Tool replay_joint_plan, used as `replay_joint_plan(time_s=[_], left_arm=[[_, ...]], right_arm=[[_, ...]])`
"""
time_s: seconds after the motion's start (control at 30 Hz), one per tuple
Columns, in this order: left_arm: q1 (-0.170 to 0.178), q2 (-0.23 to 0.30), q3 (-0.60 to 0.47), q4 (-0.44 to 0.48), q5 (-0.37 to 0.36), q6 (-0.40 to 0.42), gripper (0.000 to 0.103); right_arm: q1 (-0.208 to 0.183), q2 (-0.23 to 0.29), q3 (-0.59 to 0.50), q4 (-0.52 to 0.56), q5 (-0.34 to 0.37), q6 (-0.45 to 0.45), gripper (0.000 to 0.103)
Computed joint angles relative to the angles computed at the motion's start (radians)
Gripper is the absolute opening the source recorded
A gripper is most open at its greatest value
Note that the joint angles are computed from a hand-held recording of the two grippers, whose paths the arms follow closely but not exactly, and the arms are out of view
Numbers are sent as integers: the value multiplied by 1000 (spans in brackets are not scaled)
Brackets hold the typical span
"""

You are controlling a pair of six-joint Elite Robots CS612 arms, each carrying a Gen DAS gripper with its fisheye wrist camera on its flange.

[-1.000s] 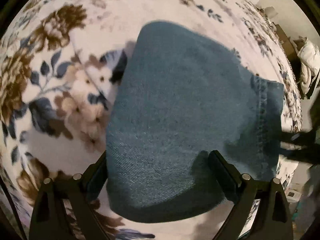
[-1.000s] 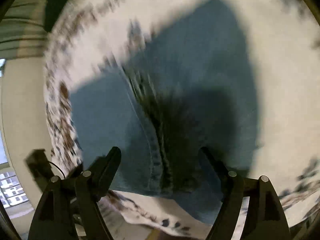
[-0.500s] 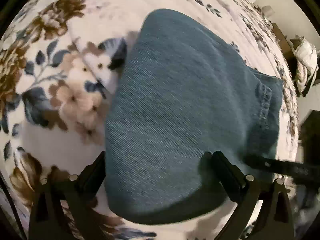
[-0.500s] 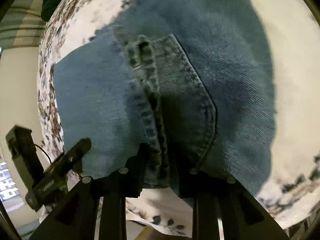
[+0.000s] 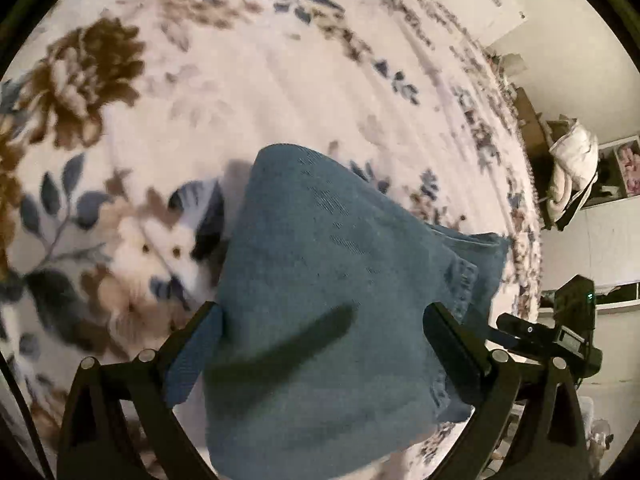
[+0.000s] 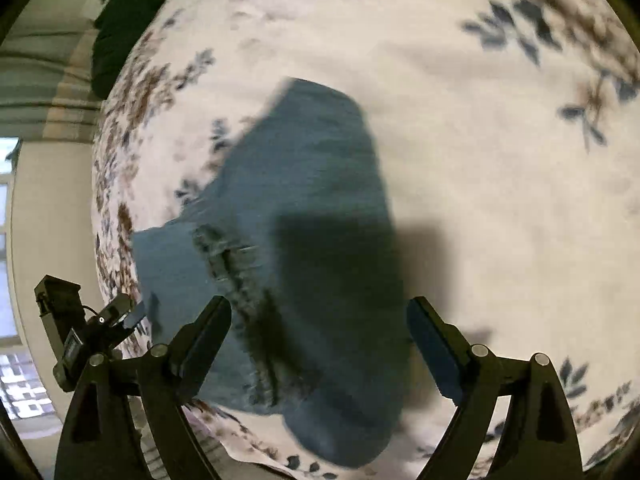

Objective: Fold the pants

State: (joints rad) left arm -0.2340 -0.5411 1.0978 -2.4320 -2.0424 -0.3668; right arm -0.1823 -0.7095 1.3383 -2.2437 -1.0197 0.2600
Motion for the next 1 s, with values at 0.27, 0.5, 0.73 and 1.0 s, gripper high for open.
replay_joint_plan(time_s=[0.27,0.5,0.73,1.0], left_arm=[[22,81,-123,199,-85,89,102],[19,85,-128,190,-122,182,80],[12,38,-83,164,-85,208,29],[7,6,-98,170,-76,248,24]], right_arm=[[-46,86,-6,-3,303,-34,98],[-24,113,-53,75,275,-151,95],[14,83,-51,30,127,-108,23],[25,30,-38,-31,115,-29,21]])
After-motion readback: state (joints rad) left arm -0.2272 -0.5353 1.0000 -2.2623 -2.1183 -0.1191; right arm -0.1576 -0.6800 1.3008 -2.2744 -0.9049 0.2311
